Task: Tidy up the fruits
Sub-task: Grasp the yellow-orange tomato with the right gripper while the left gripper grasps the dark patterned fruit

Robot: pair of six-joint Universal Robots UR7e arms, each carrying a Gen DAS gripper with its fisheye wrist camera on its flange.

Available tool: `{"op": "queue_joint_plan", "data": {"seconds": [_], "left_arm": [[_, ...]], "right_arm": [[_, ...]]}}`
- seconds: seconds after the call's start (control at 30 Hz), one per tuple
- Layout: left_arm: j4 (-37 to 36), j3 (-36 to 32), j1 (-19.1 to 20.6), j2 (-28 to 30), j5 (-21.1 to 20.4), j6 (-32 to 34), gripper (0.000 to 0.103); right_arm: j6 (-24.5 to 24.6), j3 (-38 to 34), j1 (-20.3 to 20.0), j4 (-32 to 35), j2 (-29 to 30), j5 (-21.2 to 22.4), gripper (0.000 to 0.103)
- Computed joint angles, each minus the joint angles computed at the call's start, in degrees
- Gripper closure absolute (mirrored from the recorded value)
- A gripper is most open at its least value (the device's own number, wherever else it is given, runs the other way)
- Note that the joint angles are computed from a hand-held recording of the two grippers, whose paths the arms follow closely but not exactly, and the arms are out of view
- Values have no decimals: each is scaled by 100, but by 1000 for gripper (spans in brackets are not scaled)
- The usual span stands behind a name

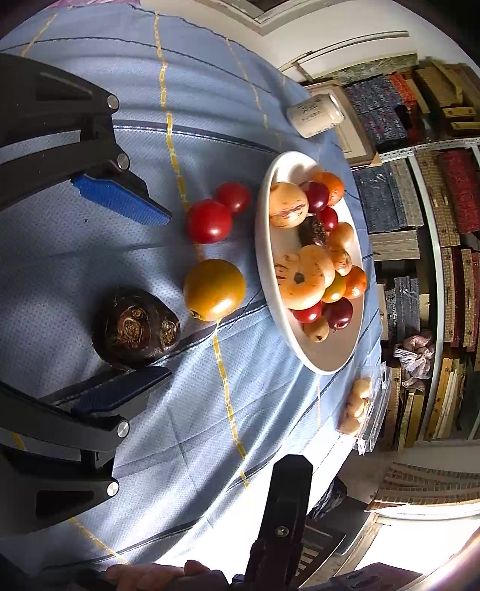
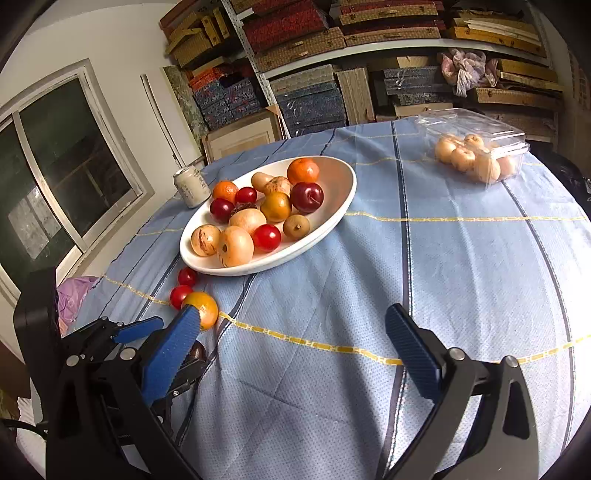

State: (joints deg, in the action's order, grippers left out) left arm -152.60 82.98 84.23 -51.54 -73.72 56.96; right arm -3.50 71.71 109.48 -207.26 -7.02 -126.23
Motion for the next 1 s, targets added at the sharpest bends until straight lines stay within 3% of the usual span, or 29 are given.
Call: {"op": "queue_joint_plan", "data": {"seconds": [0.17,0.23,0.33,0.4,0.47,0.5,0.83,0.93,1.0], "left_arm": [[138,-56,-1,20,101,-34,22],[397,-165,2,65,217,-120,19],[518,-259,42,67,144,-268,18],[603,-306,70,59,75,-330,18],[511,-268,84,26,-26,-330,18],[490,-251,94,3,-77,-334,18],[983,-503,138,43,-98,-609,18],[1092,-567,146,63,-118,-666,18],[1096,-564,144,60,-124,-679,18]], "right_arm": [[-12,-30,-20,82,24,70,5],[13,-163,-43,413,67,207,5],[-180,-727,-34,1457,239,291,5],[-502,-1294,5,2007,473,147,18],[-568,-1559,-33,2483,548,275,28],[-564,-1665,-57,2690,573,346,29],[-862,-2604,-125,3409,980,665,30],[-845,-2806,-160,3609,1066,810,40],[-871,-2825,-172,3641,1069,922,56]]}}
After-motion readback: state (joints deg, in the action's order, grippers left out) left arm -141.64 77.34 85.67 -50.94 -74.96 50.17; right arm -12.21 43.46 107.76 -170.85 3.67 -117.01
